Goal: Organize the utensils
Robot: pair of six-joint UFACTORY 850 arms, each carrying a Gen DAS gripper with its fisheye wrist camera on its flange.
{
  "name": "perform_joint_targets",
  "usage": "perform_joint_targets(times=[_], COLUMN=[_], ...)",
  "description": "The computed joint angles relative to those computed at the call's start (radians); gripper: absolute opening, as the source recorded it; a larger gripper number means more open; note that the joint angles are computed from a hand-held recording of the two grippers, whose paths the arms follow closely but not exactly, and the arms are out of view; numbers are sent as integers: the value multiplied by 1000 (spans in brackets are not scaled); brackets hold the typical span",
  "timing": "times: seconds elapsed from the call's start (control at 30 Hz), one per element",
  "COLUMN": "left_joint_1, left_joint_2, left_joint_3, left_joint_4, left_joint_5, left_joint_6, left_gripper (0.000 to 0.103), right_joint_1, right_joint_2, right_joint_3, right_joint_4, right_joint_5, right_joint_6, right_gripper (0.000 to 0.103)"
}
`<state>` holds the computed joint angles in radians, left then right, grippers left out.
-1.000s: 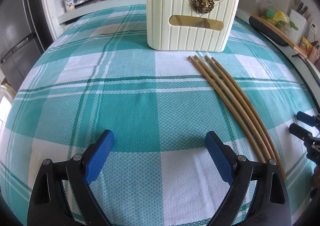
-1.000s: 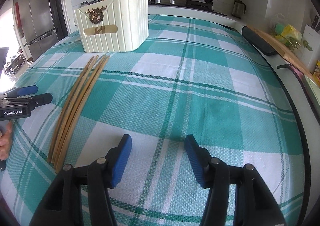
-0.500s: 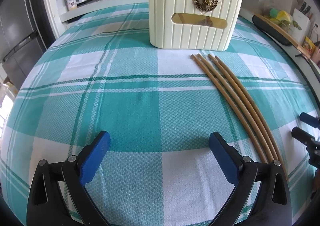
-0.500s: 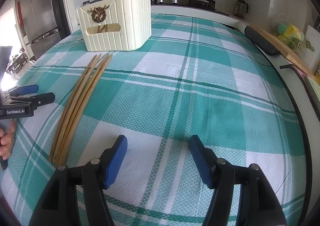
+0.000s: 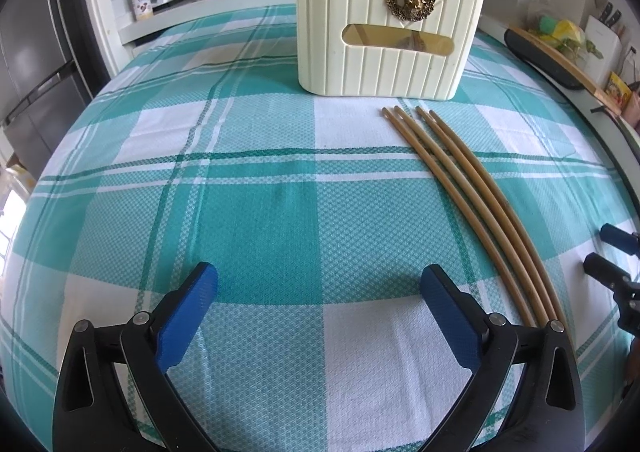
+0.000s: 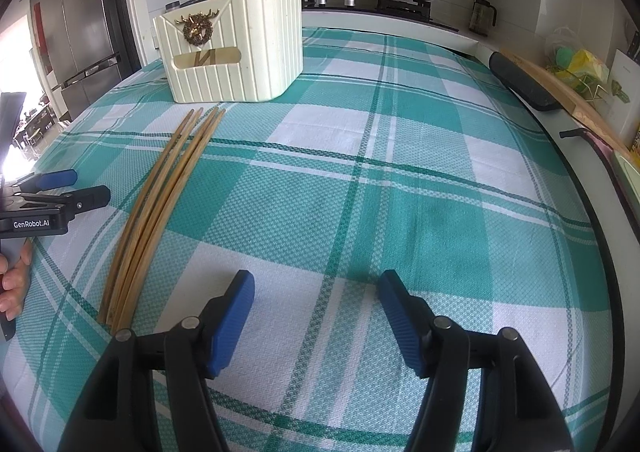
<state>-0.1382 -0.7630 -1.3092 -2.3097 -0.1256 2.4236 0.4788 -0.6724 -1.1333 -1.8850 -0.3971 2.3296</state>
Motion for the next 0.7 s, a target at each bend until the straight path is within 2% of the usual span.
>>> perform_joint_targets(times=[0.7], left_joint_1=[-1], left_joint_2=[-3], left_joint_3=[-1], left_joint_4=[-18], left_joint_5=[2], left_joint_6=[19], left_gripper=[103], right_joint_1=[0], right_joint_2=[-1], right_joint_3=[-1], right_joint_4=[1], right_joint_5=[0], right_joint_6=[-1], right_gripper=[66])
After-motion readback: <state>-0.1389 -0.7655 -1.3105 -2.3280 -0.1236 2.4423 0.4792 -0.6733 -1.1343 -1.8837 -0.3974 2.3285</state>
